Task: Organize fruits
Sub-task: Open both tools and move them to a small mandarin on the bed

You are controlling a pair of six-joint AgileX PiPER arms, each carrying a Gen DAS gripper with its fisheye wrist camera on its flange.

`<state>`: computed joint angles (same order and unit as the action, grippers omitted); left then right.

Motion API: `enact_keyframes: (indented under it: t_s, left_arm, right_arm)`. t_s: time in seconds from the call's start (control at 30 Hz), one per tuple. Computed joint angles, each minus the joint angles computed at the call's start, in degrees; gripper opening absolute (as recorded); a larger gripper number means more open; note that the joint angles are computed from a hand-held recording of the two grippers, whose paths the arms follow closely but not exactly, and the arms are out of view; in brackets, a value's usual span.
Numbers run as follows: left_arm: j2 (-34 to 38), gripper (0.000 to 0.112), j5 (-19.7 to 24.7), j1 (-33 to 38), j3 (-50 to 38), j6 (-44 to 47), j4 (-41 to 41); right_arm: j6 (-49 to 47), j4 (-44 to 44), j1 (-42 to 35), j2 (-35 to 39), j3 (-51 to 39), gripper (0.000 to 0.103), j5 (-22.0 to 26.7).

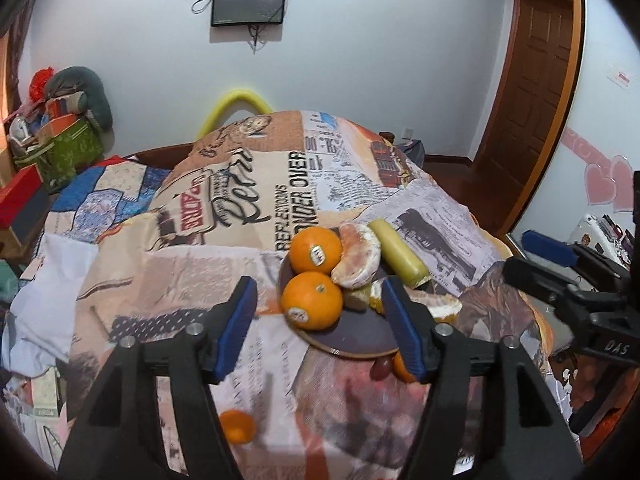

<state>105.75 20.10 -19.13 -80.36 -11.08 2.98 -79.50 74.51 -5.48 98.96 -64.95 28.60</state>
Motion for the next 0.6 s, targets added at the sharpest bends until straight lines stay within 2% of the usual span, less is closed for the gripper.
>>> enact_keyframes:
  t_s: [0.4,0.5,0.6]
  left_arm:
    - [-1.36,0.068,-0.02,4.34,8.90,5.34,-3.66]
    - [-1.06,0.068,-1.56,4.42,11.10,1.88,0.19]
    - [0.05,0.068,-1.95,5.56,11.90,6.41,-4.80]
  right_arm:
    - [0.22,-1.01,2.19,1.12,4.38,0.074,-2.83]
    - [1.63,-2.28,3.18,2.27,4.85,0.074,-3.40]
    - [2.32,-3.30,4.17,3.51,5.07,0.074,-4.27]
